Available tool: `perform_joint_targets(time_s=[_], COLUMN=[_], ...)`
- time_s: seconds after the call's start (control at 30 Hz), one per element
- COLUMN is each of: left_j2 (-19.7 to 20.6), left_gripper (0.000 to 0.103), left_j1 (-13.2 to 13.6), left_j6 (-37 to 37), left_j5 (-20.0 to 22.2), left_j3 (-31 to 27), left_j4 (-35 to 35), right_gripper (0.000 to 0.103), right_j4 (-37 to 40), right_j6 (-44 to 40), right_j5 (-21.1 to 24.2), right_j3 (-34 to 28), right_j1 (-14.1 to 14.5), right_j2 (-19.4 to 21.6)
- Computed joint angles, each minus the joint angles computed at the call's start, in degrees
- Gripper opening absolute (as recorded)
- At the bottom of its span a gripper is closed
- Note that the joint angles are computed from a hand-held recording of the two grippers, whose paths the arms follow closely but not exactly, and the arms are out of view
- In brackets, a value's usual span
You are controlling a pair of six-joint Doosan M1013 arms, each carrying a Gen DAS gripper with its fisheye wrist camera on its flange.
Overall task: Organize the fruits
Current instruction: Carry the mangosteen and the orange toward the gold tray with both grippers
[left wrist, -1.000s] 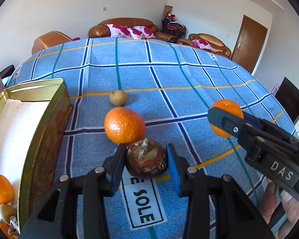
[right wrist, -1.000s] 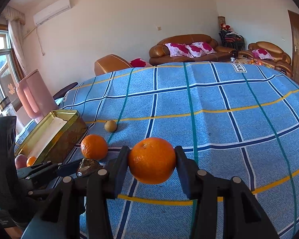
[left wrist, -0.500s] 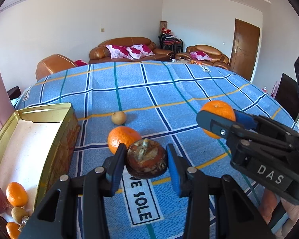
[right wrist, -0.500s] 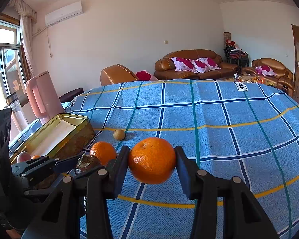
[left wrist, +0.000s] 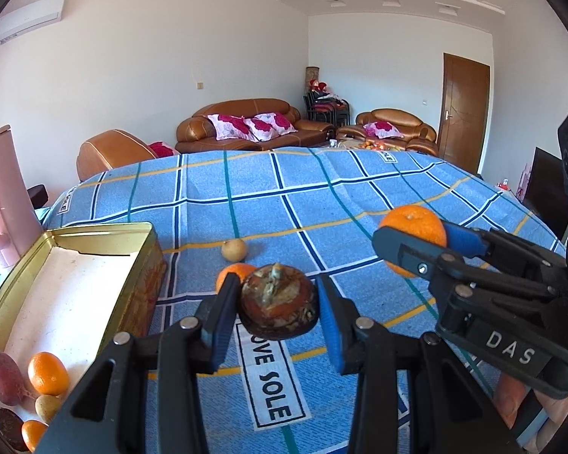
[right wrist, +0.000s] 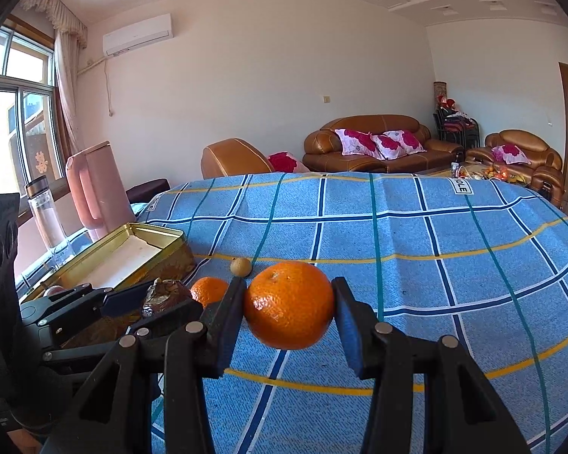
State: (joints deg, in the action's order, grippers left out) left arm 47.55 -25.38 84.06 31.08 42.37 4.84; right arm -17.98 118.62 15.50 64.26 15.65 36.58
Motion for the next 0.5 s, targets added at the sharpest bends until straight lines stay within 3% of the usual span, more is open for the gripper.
perform_joint_targets(time_s=[0.5], left_j2=[-2.5], left_gripper=[0.042], left_j1=[-0.4], left_j6=[-4.4], left_j5=[-6.3], left_j3=[5.2], left_j4=[6.0], right_gripper=[0.048], right_j4=[-14.0], right_j6=[11.6], right_j5=[-4.3], right_j3=[2.7], right_j1=[0.7], right_j2=[-1.2])
